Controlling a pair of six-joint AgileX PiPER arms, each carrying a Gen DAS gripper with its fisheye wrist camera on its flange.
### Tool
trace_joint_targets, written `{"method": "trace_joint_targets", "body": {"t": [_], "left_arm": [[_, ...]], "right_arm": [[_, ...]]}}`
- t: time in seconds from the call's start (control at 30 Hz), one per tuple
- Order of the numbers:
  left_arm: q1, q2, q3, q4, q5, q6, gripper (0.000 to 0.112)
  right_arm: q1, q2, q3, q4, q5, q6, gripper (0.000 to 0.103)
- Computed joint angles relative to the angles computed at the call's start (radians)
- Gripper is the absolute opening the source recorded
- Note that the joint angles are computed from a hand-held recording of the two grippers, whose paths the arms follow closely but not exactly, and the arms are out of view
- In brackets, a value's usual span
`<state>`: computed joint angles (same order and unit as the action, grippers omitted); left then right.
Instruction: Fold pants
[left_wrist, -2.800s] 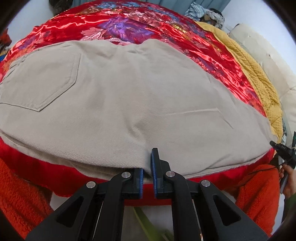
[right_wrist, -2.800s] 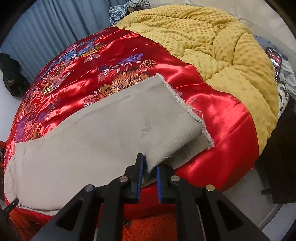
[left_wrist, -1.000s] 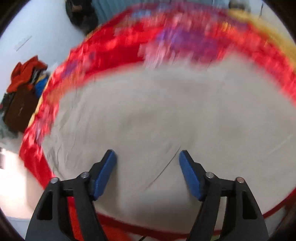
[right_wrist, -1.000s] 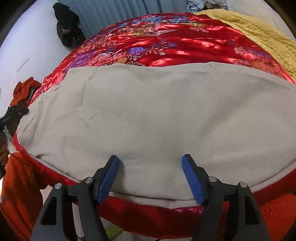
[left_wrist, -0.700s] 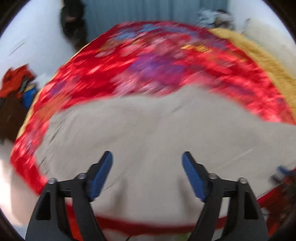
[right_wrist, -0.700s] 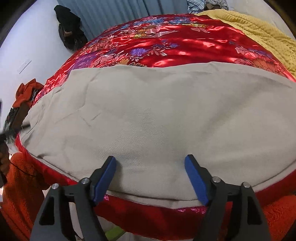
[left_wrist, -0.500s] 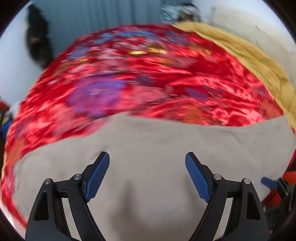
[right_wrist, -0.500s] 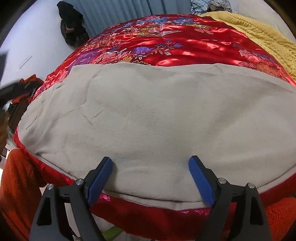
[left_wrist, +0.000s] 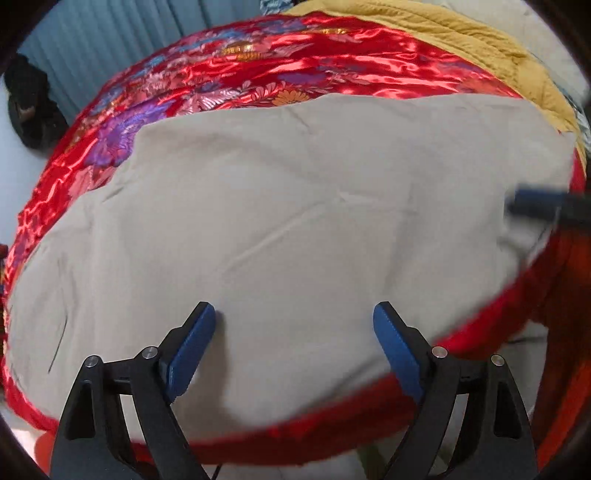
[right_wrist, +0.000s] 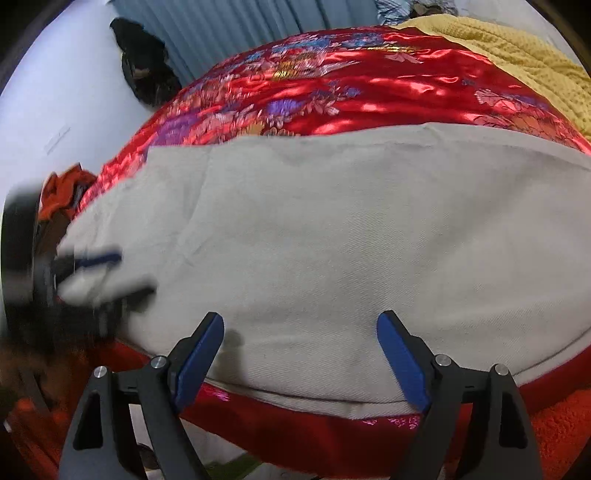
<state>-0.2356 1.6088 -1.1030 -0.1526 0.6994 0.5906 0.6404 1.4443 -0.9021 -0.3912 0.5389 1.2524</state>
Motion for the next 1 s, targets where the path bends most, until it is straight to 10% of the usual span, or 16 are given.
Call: {"method": "trace_joint_targets", "body": {"t": [0.2,0.4,0.63,0.83,1.0], "left_arm": [[0.021,0.044,-0.056,-0.03,0.036,-0.006,0.089],[0.054,0.018,-0.162,-0.137,0.198,0.061,0.089],[-0.17,0.319,-0.65,-0.036,0.304,-0.147,0.09],[-0.314,0.687,-1.161,0.071,0.516,-0.332,0.088],[-0.396,0.632,-0.964,0.174,0.405,-0.359,0.089]], "right_arm": [[-0.342,-0.195,0.105,0.486,-0.163,-0.438,0.084],[-0.654,-0.284,0.068,0.361,0.234,-0.489,0.062],[-0.156,-0.539,0.132,-0.29,0.575,0.131,0.071],[-0.107,-0.547,0.146,-0.329,0.65,0.213,0.071],[-0.169,-0.572,0.178,-0.289,0.588,0.182,0.071]]}}
